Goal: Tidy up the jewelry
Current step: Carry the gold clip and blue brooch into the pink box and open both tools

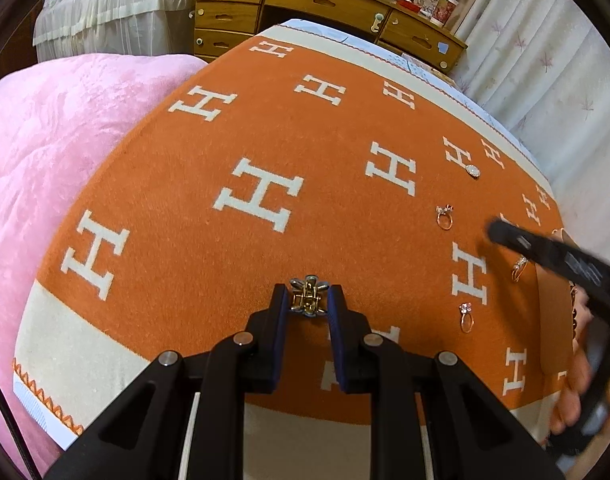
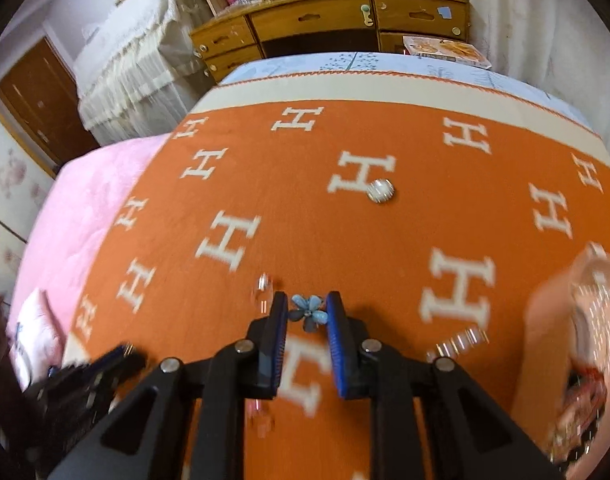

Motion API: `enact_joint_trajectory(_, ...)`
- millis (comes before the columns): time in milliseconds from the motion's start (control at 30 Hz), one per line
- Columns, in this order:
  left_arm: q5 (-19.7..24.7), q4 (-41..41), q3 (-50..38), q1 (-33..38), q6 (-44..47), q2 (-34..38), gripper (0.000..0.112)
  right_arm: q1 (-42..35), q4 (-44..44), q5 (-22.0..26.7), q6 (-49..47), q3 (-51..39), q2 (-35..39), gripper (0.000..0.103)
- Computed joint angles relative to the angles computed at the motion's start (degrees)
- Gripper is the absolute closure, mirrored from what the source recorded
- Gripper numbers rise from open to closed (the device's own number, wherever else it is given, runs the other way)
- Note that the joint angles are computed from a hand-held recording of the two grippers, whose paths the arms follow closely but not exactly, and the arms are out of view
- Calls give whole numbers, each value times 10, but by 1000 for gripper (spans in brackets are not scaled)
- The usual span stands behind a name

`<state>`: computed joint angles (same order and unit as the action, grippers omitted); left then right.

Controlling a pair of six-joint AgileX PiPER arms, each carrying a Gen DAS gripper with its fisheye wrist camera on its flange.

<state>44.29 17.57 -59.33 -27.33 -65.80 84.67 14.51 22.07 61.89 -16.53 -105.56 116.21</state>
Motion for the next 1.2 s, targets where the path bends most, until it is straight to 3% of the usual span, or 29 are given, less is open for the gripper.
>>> enact_joint_trajectory(133, 7, 4, -13, -20, -3, 5, 95, -60, 85, -19, -97, 130, -96, 84)
enact_joint_trajectory(267, 47, 74, -51, -81, -52, 16, 95, -130, 166, -30, -206, 243, -188, 84)
enact_joint_trajectory(467, 108, 132, -159, -164, -58, 71, 95, -278, 278, 19, -330, 329, -263, 84)
enact_joint_trajectory(667, 133, 99, -329, -197, 38, 175, 95, -386, 329, 41, -353, 312, -262, 84)
enact_joint_trajectory(833, 165, 57, -507, -208, 123, 270, 95, -432, 321, 43, -306, 266, -228, 84)
enact_joint_trajectory(1033, 221, -4, -691, -219, 196, 386, 95, -436, 293, 59, -276, 237, -181, 84)
enact_joint_trajectory(1200, 246, -25, -748, -225, 215, 434, 95, -428, 270, 57, -282, 252, -170, 83)
